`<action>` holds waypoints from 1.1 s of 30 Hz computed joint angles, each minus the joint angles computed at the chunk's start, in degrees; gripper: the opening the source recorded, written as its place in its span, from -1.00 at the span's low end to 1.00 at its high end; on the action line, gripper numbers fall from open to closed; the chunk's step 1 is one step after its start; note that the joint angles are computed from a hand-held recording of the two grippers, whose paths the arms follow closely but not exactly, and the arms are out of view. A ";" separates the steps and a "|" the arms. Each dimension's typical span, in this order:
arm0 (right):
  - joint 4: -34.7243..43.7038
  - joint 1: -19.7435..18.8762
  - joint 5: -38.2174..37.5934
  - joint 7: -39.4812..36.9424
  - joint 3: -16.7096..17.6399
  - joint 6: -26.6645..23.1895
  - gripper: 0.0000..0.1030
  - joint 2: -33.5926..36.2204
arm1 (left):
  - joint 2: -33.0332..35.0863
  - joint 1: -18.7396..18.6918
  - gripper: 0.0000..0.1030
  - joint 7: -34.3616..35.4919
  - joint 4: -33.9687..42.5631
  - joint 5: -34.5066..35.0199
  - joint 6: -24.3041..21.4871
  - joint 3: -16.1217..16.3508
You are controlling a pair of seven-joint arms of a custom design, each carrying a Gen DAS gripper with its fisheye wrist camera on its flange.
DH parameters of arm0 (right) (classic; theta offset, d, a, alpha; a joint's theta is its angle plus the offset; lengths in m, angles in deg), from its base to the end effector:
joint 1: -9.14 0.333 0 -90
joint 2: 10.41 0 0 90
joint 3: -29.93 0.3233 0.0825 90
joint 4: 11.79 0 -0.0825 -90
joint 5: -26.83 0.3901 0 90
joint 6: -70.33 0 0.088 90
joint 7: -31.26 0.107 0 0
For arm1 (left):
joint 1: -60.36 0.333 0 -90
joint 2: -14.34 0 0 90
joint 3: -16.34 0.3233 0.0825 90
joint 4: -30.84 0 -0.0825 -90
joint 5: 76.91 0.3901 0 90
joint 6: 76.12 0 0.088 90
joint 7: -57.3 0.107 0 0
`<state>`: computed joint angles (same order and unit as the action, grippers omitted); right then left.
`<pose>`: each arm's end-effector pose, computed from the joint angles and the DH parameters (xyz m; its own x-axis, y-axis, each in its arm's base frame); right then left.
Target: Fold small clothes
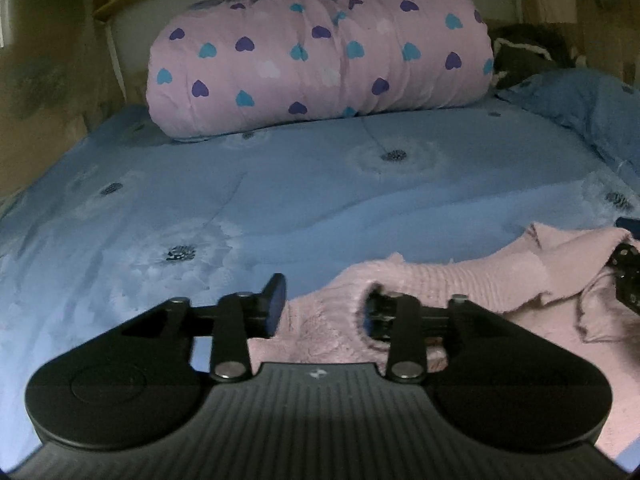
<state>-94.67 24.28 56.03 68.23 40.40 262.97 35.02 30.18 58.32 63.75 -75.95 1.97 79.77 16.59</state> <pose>0.7336 0.2443 0.3455 0.4562 -0.8405 0.2923 -0.2981 -0.4539 -0.8397 0.6555 -0.0566 0.4145 0.3479 -0.9228 -0.1655 -0.5776 -0.0720 -0.8131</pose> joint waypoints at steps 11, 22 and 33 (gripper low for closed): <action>-12.53 -16.19 -4.18 -1.26 16.24 -1.82 -0.29 -9.59 | -8.73 0.92 0.19 3.18 -7.11 -1.80 1.52 -2.44; -15.46 -23.69 -6.36 -8.51 24.15 -6.56 -0.29 -8.91 | -9.88 2.99 0.27 7.76 -11.35 -3.35 7.50 -3.67; -13.58 -22.96 -2.09 -18.62 23.69 -9.53 -0.14 -7.46 | -5.15 2.30 0.27 9.47 -10.02 -2.17 8.16 -1.96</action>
<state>-108.25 1.32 53.94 49.61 64.09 253.44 27.56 25.03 60.62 73.22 -85.97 -0.20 87.92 14.62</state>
